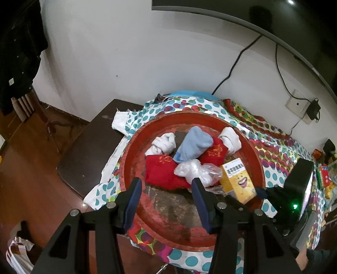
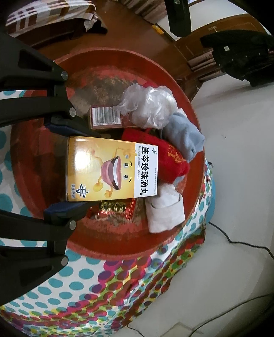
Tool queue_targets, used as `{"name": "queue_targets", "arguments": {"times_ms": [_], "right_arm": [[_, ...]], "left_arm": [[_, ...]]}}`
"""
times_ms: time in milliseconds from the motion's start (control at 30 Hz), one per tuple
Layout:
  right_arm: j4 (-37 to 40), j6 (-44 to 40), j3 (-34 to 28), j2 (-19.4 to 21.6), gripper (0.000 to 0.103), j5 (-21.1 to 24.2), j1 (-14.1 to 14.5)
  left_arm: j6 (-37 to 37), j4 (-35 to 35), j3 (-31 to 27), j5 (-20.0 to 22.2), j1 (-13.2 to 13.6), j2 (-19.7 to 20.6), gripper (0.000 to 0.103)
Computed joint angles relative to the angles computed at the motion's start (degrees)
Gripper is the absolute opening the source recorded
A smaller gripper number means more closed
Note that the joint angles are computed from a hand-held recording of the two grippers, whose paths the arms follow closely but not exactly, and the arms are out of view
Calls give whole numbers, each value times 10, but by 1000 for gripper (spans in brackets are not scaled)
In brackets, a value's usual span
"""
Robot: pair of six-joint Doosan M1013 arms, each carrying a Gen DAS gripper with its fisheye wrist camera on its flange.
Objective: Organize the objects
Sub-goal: 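Carry the yellow medicine box to the red tray and open the right tool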
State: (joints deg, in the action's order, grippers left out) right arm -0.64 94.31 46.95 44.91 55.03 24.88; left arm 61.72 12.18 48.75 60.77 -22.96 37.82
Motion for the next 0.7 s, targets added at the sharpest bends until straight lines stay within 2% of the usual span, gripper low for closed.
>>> {"name": "queue_targets", "arguments": {"times_ms": [100,167,367,433,500,567,700], "right_arm": [[4,-5,-8,5,49,5,2],[4,-6,-10,5,49,5,3],[4,-1,-11,6,50,11,2],[2,1,-9,4,54,10,3],[0,5,-1,-1,69,3,3],[-10,9,11,-10,77,-10,5],[-14,4,26,-23,82,-20,6]], "left_arm": [[4,-6,-1,-3,-1,2,50],[7,-14,-3,-2,0,4,62],[9,-21,-10,8,0,9,64],[12,-17,-14,17,-1,12,65],[12,-12,-18,25,-3,15,65],[11,-5,-22,33,-5,18,65],[4,20,-28,42,-11,22,65]]}}
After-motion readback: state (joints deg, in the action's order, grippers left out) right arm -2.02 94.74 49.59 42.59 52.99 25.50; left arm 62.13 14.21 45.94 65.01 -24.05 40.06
